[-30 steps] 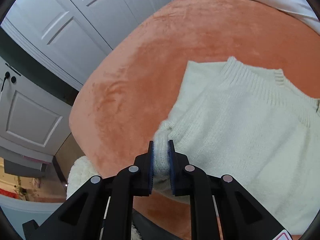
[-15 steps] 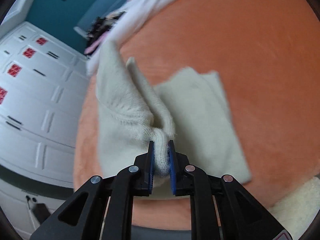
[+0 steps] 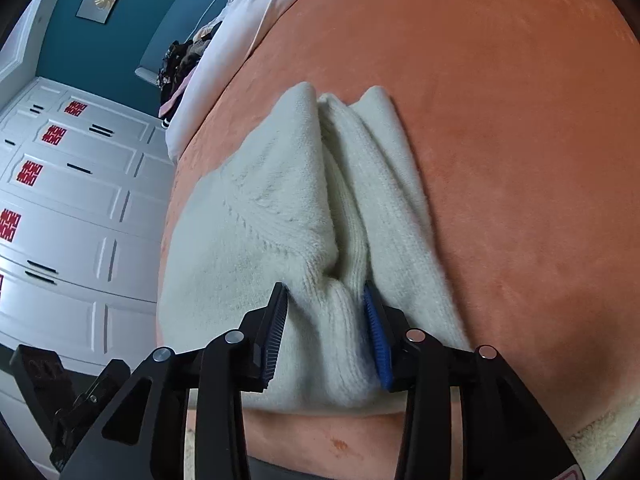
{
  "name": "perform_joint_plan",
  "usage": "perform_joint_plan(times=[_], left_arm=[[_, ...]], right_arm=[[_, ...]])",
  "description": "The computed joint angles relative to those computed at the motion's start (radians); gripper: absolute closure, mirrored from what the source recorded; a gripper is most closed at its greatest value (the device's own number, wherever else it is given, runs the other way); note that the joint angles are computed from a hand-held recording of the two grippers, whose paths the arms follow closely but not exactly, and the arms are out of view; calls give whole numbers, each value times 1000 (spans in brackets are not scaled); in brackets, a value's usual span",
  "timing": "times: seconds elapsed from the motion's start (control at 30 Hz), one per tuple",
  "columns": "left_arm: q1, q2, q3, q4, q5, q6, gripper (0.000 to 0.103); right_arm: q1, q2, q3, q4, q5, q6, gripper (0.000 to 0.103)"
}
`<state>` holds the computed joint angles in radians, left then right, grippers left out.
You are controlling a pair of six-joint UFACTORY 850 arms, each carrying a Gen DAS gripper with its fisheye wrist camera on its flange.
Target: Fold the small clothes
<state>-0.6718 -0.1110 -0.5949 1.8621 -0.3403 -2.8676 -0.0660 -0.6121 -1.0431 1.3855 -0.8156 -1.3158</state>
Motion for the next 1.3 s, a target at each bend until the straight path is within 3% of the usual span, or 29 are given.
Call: perform_joint_plan(times=[0.07,0.17,0.27,0.37,0.47,0.57,0.63,0.73,0.83,0.87,1.03,1.2,1.27,1.3], left_arm=[[-9,2,-10,-48,-7,47,7],[-22,6,-21,-92,-38,107,7],[-17,-20,-33,-99,-30,118,7],[-4,-78,-59,-101,10,111,7],[-16,-106,-85,-241,-19,248,7],[-22,-74,-75,-207,-75,212,7],[-13,-84,-98,-253,-96,278,7],[10,-135,-151,-354,-80,399,7],[29,-210,-202,-508,-79,571,7],[34,-224,-207,-520,-68,581,6],[30,-237,-199,-501,-64,541,6],[26,-230,-206,-550,-54,592,7],[25,-224,-205,-557,-36,597,7],[26,-218,-202,-546,-18,585,7]], right_arm=[[0,34,27,67,-27,-67,87],[-53,142,104,189,-112,-224,89],[-67,193,149,202,12,-320,89],[-50,71,89,36,150,-185,87],[-67,69,88,25,122,-165,82],[-88,155,125,95,135,-211,78],[-88,200,133,109,125,-244,78],[-44,206,99,35,111,-205,82],[49,150,44,-83,231,-116,85],[67,126,30,-126,258,-75,90],[86,107,-1,-198,296,-22,90],[24,173,59,-48,271,-151,67],[1,185,83,-9,283,-167,43],[-10,185,86,-1,296,-167,40]])
